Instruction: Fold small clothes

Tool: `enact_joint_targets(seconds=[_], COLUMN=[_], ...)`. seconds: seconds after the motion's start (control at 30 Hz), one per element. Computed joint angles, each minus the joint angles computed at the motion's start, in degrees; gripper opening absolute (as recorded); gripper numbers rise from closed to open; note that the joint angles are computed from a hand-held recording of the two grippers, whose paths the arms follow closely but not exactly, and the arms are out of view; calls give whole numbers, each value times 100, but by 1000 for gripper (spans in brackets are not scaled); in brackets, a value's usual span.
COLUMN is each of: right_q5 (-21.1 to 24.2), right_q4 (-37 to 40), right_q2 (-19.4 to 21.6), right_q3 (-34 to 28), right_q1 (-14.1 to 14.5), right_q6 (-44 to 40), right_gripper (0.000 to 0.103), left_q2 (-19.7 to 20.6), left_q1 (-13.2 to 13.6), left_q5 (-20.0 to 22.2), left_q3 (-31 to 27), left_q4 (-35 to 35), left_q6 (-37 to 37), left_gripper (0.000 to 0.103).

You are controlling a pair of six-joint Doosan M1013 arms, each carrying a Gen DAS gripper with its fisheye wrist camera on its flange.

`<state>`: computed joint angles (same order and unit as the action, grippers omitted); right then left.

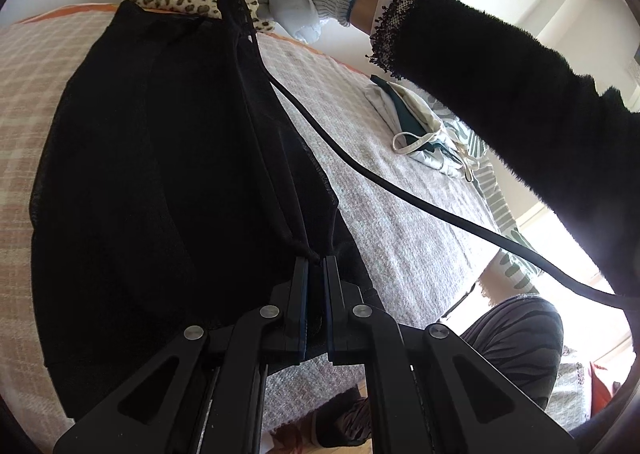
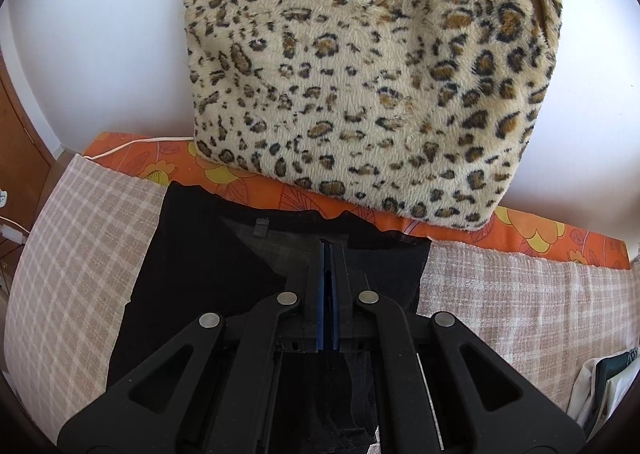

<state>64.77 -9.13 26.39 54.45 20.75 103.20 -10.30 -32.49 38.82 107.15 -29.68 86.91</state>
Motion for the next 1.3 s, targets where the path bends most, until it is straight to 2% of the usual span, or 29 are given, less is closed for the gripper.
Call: enact_joint_targets(seconds=[0.47, 0.87, 1.0, 1.07, 1.1, 1.13, 1.2, 1.27, 1.3], right_q5=[223, 163, 101, 107, 138, 147, 48, -109, -133], right_q4=[-66, 168, 233, 393, 538, 617, 582, 556, 602], right_q2=[393, 452, 433, 434, 442, 438, 375, 272, 231], right_q3=[-461, -367, -352, -381, -419, -439, -406, -334, -328], right_q1=[336, 394, 416, 402, 380, 369, 382, 392, 384], right_q6=[-122, -139, -228, -241, -258, -240, -145, -97, -106], right_gripper=[3, 3, 3, 3, 7, 12, 51, 64, 64], left_q2=[-113, -143, -179, -184, -184, -198, -244, -302, -337], left_q1=[64, 13, -36, -104, -140, -163, -211, -246, -252], left_q5=[19, 81, 82, 145, 195, 201, 177, 156, 136], left_q3=[107, 87, 100, 67, 49, 47, 56, 68, 82], left_q4=[159, 495, 545, 755, 897, 979, 1192, 1409, 1458], left_q6=[-285, -739, -778, -970, -1102, -1170, -1316, -1465, -1493], left_gripper=[5, 5, 7, 11, 19, 22, 22, 22, 22])
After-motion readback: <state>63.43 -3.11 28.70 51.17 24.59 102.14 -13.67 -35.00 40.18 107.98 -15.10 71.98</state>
